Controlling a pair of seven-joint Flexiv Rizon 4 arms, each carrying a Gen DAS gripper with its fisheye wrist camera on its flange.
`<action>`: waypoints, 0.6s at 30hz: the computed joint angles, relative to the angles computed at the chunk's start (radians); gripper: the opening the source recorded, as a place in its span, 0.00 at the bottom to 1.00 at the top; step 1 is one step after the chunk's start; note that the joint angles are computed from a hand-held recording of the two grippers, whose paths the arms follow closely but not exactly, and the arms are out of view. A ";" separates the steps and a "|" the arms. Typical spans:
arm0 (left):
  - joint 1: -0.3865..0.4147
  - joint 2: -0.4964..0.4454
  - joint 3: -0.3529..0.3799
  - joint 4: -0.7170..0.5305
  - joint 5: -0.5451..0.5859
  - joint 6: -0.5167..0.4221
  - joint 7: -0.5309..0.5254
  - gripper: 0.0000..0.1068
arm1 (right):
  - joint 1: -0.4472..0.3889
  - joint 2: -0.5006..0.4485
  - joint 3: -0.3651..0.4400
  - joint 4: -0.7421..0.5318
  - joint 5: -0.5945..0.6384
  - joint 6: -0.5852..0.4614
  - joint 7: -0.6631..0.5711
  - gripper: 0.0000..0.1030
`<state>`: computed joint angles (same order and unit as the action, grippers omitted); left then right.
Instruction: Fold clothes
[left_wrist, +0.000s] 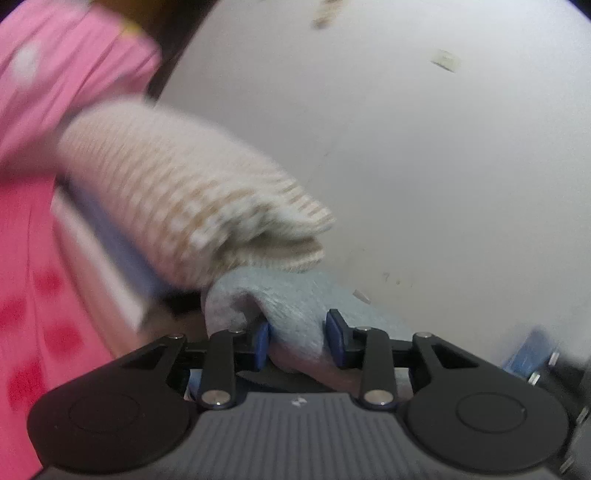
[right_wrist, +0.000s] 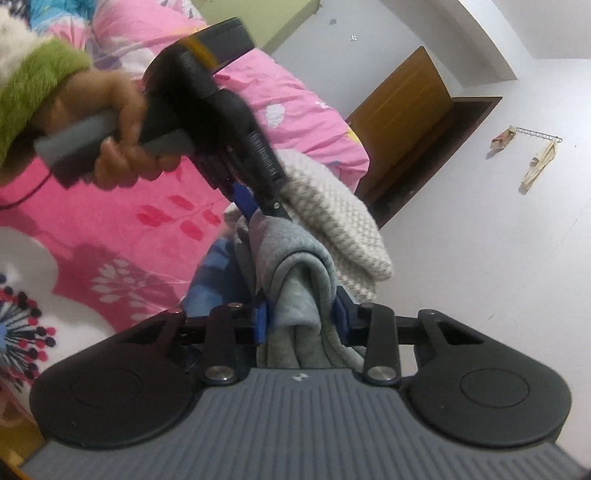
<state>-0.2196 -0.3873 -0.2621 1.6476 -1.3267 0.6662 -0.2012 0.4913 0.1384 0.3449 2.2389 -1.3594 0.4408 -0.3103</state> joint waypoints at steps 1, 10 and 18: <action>0.002 0.019 0.002 0.023 -0.020 0.011 0.059 0.30 | -0.005 0.005 -0.012 0.008 0.009 0.045 -0.020 0.31; 0.054 -0.009 0.028 0.063 0.006 -0.003 0.066 0.48 | 0.023 -0.099 -0.029 0.018 -0.075 0.097 -0.013 0.43; 0.091 -0.011 0.050 0.029 0.018 -0.065 -0.023 0.53 | -0.016 0.065 -0.023 0.082 -0.176 0.169 0.281 0.46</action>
